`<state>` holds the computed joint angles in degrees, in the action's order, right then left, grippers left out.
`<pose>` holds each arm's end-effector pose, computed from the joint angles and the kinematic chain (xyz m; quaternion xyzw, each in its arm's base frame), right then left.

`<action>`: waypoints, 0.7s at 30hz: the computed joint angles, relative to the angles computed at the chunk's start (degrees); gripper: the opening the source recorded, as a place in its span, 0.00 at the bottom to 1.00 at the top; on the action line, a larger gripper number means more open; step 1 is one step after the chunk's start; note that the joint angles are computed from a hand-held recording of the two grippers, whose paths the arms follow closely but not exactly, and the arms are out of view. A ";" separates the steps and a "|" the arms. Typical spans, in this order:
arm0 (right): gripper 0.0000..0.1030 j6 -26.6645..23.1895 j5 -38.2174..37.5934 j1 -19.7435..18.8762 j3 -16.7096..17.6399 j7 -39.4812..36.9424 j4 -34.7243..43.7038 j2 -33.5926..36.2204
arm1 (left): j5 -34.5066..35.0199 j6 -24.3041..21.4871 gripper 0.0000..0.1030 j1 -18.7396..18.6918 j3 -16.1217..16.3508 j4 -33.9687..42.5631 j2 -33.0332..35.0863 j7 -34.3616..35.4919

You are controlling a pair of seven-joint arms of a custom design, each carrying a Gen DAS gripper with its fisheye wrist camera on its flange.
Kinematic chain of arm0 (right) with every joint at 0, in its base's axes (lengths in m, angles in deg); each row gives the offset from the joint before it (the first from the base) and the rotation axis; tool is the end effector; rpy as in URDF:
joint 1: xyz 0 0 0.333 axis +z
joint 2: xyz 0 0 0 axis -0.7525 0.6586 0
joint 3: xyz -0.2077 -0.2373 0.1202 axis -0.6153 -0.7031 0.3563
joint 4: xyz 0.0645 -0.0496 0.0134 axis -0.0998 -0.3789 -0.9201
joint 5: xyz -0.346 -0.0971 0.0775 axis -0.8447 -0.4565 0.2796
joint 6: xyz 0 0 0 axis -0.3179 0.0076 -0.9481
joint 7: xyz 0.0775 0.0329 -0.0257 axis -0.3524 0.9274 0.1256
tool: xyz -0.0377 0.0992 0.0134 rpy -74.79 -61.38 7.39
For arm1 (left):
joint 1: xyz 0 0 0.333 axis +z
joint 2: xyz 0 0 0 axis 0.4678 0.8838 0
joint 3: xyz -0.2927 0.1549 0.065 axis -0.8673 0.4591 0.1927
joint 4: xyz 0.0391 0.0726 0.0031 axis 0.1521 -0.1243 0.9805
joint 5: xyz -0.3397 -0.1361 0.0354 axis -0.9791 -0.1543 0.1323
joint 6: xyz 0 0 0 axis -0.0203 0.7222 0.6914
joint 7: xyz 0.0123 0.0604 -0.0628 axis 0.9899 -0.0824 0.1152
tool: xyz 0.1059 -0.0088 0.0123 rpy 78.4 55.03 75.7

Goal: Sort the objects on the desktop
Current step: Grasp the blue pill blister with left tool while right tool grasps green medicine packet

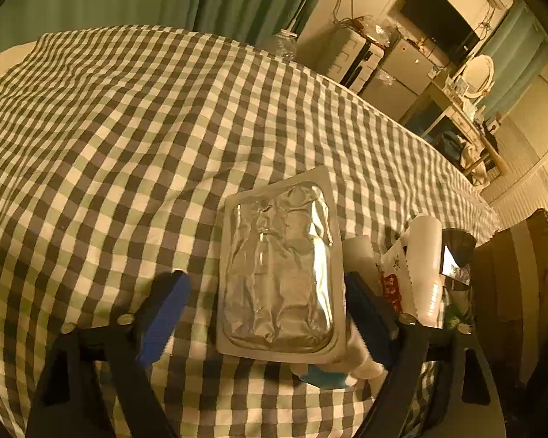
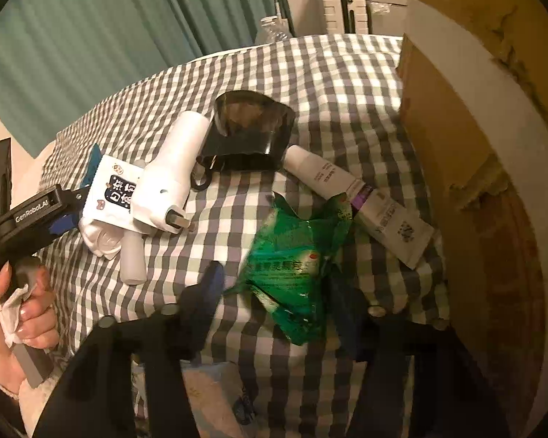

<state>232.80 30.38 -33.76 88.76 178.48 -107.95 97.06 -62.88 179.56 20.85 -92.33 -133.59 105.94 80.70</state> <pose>0.6676 0.2690 0.4687 -0.7305 0.6210 -0.0775 0.2734 0.6921 -0.1251 0.4279 -0.7576 0.5735 -0.2962 0.0970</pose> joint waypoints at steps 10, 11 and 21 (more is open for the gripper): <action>0.31 4.08 3.58 -1.59 2.14 -5.84 -2.67 -0.95 | 5.09 4.78 0.24 -3.35 3.71 -1.59 -1.46 -3.05; 0.31 4.76 3.62 -1.55 2.12 -6.05 -3.10 -1.20 | 5.69 4.67 0.24 -3.78 4.21 -1.38 -1.44 -3.84; 0.31 12.18 1.82 -1.09 1.68 -6.40 -7.67 -3.95 | 18.60 7.95 0.24 -10.17 11.83 -4.86 -5.39 -14.73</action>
